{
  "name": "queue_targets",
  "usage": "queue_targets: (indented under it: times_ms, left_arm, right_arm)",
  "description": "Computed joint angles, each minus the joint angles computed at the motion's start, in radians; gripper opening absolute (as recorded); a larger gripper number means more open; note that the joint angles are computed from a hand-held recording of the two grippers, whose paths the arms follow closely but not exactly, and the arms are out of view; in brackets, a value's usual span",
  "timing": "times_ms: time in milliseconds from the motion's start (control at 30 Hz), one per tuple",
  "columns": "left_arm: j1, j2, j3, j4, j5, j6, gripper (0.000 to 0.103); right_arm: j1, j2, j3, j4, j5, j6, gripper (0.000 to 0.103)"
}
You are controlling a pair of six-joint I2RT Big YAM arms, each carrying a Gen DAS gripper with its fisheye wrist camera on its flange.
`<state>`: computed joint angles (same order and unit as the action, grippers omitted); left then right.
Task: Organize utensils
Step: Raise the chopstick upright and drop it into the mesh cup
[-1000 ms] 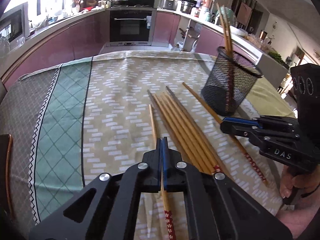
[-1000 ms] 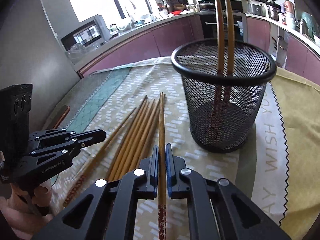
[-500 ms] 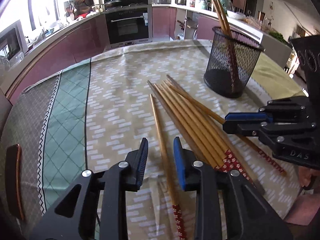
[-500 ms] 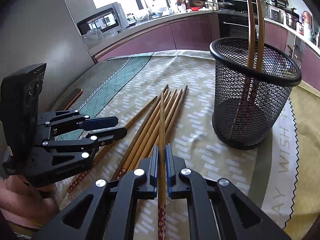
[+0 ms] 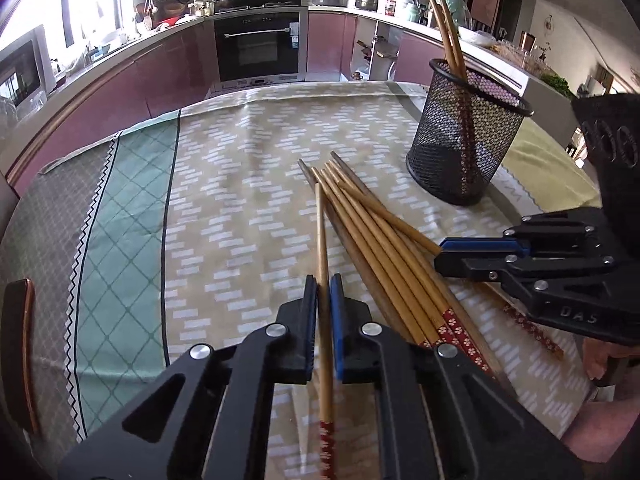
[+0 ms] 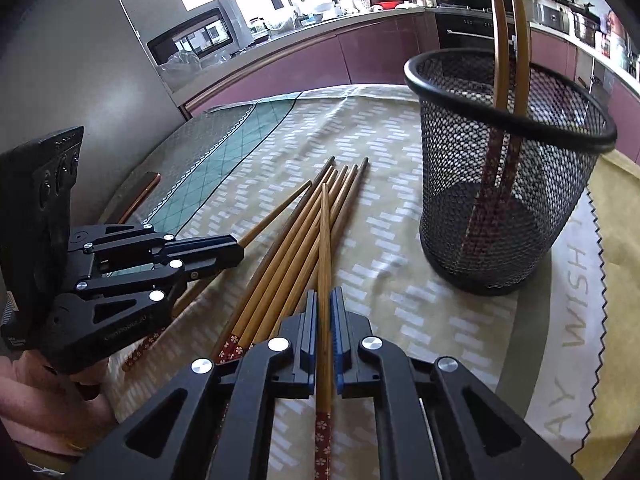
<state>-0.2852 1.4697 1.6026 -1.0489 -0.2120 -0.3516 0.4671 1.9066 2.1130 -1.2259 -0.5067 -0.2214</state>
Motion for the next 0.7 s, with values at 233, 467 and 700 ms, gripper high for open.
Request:
queue_targets:
  times_ms: [233, 467, 700]
  left_arm:
    - [0.008, -0.041, -0.003, 0.035, 0.060, -0.011, 0.007]
    - [0.017, -0.082, 0.010, 0.091, 0.149, -0.006, 0.007]
    - [0.028, -0.112, 0.024, 0.139, 0.199, -0.003, 0.007]
  right_arm:
    - [-0.017, -0.054, -0.054, 0.065, -0.049, 0.019, 0.006]
    - [-0.056, -0.121, -0.095, 0.163, -0.093, 0.058, 0.006]
    - [-0.087, -0.162, -0.116, 0.245, -0.110, 0.108, 0.006]
